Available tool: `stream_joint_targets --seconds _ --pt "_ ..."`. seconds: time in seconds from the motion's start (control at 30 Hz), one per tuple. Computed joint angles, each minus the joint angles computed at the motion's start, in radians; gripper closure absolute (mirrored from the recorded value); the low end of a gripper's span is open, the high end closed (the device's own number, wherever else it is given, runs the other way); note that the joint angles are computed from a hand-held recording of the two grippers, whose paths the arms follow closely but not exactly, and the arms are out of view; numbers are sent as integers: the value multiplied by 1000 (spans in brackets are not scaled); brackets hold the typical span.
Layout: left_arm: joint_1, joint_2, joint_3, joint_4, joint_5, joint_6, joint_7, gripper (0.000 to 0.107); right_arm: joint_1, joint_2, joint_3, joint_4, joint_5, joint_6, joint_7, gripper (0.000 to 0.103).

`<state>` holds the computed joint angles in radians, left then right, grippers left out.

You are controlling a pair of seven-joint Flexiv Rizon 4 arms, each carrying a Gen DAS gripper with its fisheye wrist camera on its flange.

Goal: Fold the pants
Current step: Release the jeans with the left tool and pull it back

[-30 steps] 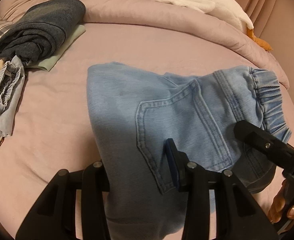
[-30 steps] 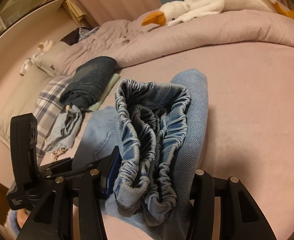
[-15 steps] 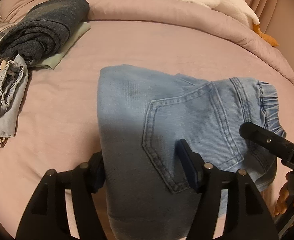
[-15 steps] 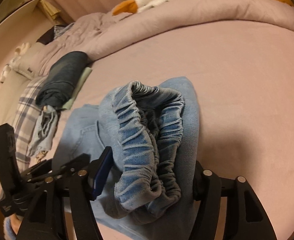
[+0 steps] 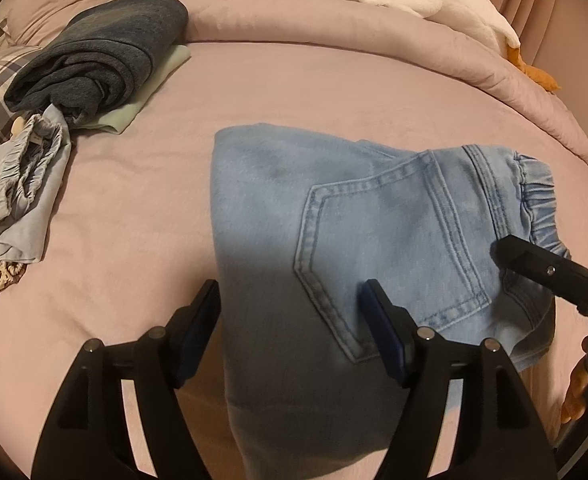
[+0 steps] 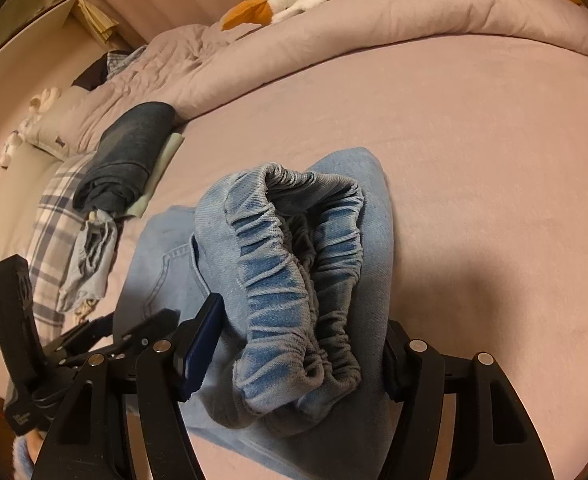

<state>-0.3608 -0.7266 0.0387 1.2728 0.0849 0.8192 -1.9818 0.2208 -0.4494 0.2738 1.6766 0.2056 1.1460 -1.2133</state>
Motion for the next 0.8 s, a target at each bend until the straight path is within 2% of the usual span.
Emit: stream_joint_targets --seconds 0.2,0.47,0.8 --pt "-8 27 1 39 16 12 1 35 6 20 -6 21 -9 8 -4 35" --pt "-15 52 0 78 26 26 -3 35 49 57 -59 96 -129 -7 44 35" --pt "-21 65 -4 107 27 31 -13 34 54 88 -61 136 -166 1 69 35"
